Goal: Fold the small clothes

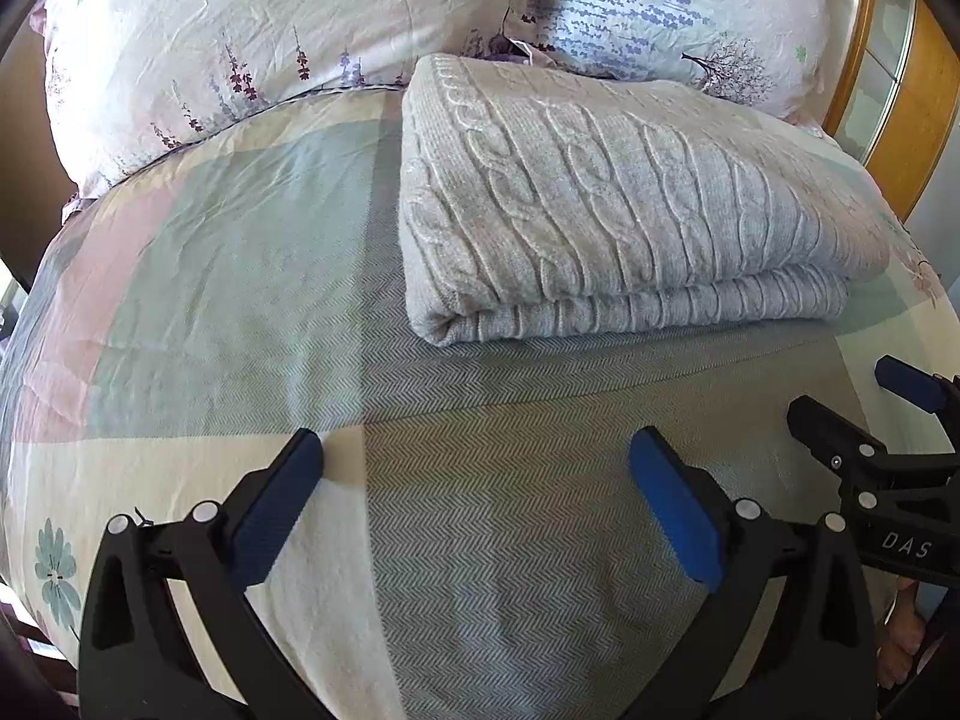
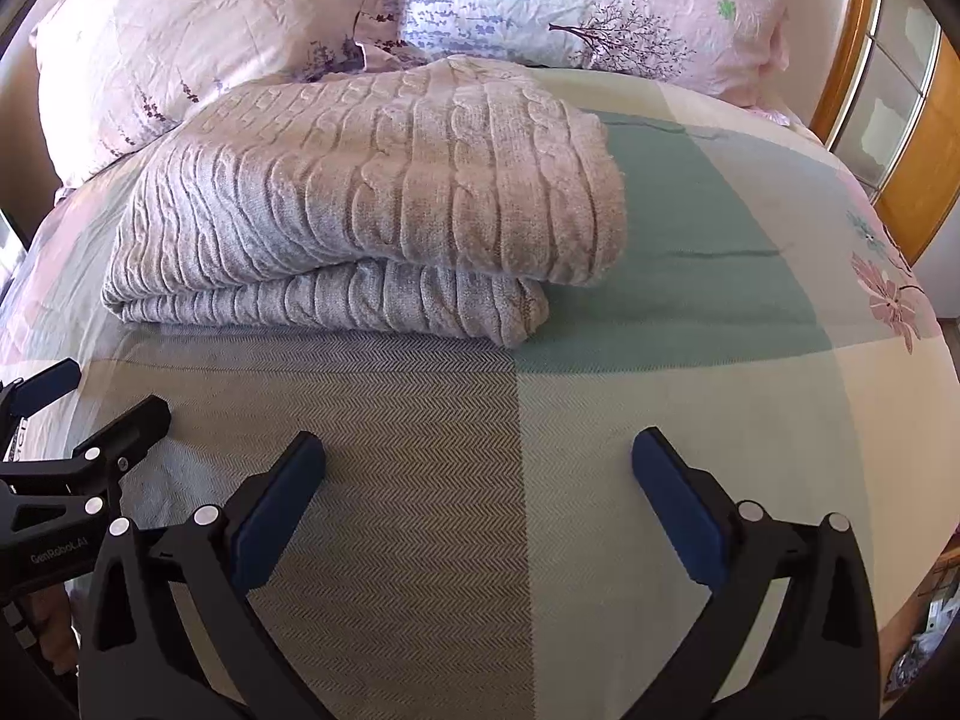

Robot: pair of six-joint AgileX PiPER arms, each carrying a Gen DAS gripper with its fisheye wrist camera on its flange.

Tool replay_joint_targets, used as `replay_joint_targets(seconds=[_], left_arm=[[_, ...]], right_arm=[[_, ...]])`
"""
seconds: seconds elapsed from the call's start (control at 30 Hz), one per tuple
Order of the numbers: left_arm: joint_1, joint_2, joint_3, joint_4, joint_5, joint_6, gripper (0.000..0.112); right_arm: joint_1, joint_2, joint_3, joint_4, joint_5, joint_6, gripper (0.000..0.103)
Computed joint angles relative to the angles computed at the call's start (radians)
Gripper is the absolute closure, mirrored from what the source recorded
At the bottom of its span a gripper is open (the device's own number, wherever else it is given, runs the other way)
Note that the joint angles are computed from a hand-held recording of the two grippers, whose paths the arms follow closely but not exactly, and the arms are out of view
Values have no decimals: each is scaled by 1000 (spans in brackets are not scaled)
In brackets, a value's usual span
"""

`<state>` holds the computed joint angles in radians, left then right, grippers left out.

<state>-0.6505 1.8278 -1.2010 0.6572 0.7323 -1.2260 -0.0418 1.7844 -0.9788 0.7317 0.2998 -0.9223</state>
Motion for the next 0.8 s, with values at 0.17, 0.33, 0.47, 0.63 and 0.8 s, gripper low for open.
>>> replay_joint_targets(seconds=[0.17, 0.33, 0.47, 0.63, 0.8], left_arm=[[0, 2, -3, -1, 1, 2, 11], [0, 2, -2, -2, 2, 0, 11], [0, 2, -3, -1, 3, -1, 11], [0, 2, -4, -1, 3, 0, 11], [0, 2, -4, -2, 4, 0, 11]], right_arm=[[0, 0, 3, 21, -4, -21, 2], [-1, 0, 3, 22, -3, -23, 2], [-1, 1, 2, 21, -3, -22, 2], [-1, 1, 1, 22, -2, -23, 2], [0, 2, 0, 19, -3, -19, 2]])
